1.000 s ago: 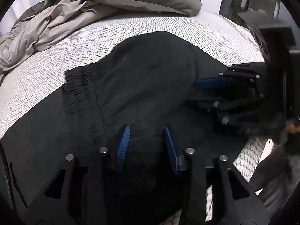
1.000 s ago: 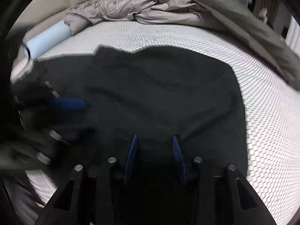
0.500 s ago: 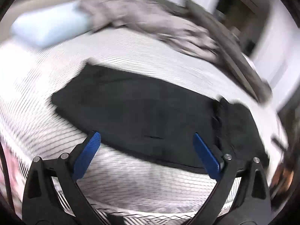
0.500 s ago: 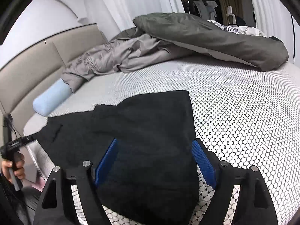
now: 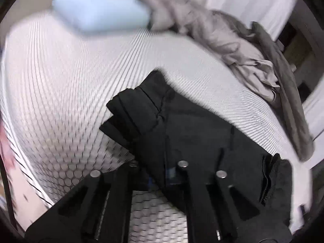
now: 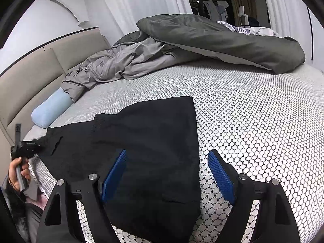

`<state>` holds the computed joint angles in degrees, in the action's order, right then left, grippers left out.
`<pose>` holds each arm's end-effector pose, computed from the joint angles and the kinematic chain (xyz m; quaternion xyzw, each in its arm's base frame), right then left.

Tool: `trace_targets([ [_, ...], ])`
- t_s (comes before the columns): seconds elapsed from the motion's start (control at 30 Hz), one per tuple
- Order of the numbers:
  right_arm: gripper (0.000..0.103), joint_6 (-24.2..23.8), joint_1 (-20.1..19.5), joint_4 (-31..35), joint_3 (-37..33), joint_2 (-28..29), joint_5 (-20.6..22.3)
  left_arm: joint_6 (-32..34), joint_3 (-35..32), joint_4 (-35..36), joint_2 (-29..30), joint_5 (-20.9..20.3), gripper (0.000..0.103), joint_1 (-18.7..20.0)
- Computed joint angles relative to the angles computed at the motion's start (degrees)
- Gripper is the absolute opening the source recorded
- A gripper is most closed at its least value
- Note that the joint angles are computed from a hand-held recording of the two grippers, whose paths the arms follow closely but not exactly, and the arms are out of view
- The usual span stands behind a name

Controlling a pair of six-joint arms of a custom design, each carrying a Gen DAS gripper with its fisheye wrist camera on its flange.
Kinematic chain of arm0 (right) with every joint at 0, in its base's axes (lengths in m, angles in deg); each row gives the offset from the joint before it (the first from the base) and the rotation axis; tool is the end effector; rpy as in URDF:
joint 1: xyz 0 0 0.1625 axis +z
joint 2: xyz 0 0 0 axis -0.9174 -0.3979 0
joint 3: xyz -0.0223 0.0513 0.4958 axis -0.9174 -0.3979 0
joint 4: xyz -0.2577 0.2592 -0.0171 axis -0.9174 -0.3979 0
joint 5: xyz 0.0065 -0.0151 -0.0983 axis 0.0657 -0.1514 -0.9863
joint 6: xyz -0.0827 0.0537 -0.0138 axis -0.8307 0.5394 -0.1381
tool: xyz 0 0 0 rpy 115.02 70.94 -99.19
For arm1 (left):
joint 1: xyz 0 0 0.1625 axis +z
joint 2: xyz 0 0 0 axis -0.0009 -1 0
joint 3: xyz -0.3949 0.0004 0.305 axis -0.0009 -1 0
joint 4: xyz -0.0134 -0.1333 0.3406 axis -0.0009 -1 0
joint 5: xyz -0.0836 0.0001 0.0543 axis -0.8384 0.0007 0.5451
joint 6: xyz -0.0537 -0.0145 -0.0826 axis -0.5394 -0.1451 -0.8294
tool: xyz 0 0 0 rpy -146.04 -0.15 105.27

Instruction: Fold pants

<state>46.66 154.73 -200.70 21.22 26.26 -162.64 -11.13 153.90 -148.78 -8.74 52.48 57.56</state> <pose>0.0863 -0.6262 0.3437 0.1638 -0.8705 0.3941 0.2449 -0.1562 -0.6552 0.2574 -0.0982 0.8281 -0.4664 0.2951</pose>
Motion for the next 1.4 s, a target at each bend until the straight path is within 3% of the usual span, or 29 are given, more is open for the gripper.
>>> trace_targets([
  [0.13, 0.083, -0.2, 0.2, -0.6, 0.2, -0.2, 0.3, 15.2, -5.4, -6.2, 4.2, 0.5, 0.002, -6.2],
  [0.2, 0.083, -0.5, 0.5, -1.1, -0.1, -0.1, 0.3, 21.9, -8.7, -8.3, 6.7, -1.9, 0.002, -9.1],
  [0.33, 0.083, 0.1, 0.6, -1.7, -0.9, -0.3, 1.5, 26.6, -17.2, -2.3, 12.1, -14.2, 0.002, -13.5],
  [0.4, 0.083, 0.2, 0.4, -2.5, -1.3, -0.8, 1.6, 25.6, -21.7, 4.1, 15.2, -23.2, 0.003, -13.9],
  [0.47, 0.085, 1.0, -0.1, -4.2, -1.6, -1.2, 1.2, 24.0, -25.9, 12.4, 18.3, -32.5, 0.012, -13.3],
  [0.5, 0.085, 2.0, -0.6, -4.3, -1.8, -1.6, 1.0, 23.0, -28.4, 17.9, 19.7, -36.5, 0.022, -12.7],
  [0.53, 0.085, 3.0, -1.0, -4.3, -2.0, -1.9, 0.6, 22.2, -30.9, 23.9, 21.8, -39.8, 0.032, -12.1],
  [0.57, 0.085, 4.0, -1.4, -4.2, -2.2, -2.2, -0.2, 22.0, -33.3, 28.4, 23.5, -40.8, 0.034, -11.5],
  [0.7, 0.085, 7.6, -2.8, -0.5, -3.4, -2.8, -3.4, 22.7, -31.7, 30.6, 24.6, -38.8, 0.035, -11.2],
  [0.77, 0.085, 7.1, -3.0, 1.6, -3.8, -2.8, -3.7, 23.0, -28.8, 28.5, 22.6, -39.1, 0.045, -10.7],
  [0.83, 0.085, 6.7, -3.1, 4.6, -4.1, -2.9, -2.8, 24.6, -24.5, 22.1, 19.8, -36.1, 0.077, -10.6],
  [0.87, 0.085, 7.0, -3.3, 7.0, -4.1, -3.2, -1.1, 25.8, -22.2, 17.6, 18.9, -33.7, 0.083, -10.5],
  [0.93, 0.083, 7.6, -4.1, 12.6, -4.2, -4.0, 5.0, 28.6, -22.9, 10.9, 19.5, -28.8, 0.085, -9.2],
  [1.0, 0.073, 8.5, -4.8, 18.2, -4.8, -4.3, 11.3, 28.1, -24.9, 9.9, 20.0, -26.5, 0.085, -7.4],
  [1.1, 0.068, 9.9, -5.4, 22.6, -6.4, -3.5, 16.7, 25.4, -28.3, 13.5, 21.0, -24.7, 0.084, -4.8],
  [1.17, 0.068, 11.2, -5.6, 24.3, -7.6, -2.7, 18.8, 22.6, -27.7, 15.2, 20.5, -25.8, 0.084, -3.4],
  [1.2, 0.068, 11.7, -5.5, 25.0, -8.4, -2.2, 19.0, 21.5, -28.0, 16.6, 20.3, -26.9, 0.084, -2.7],
  [1.3, 0.068, 12.7, -4.1, 24.6, -9.8, -0.5, 13.6, 22.4, -27.2, 16.1, 20.4, -26.6, 0.084, -2.2],
  [1.4, 0.068, 13.6, -3.6, 26.0, -10.8, 0.3, 12.3, 25.1, -26.9, 16.3, 20.6, -25.5, 0.084, -2.3],
])
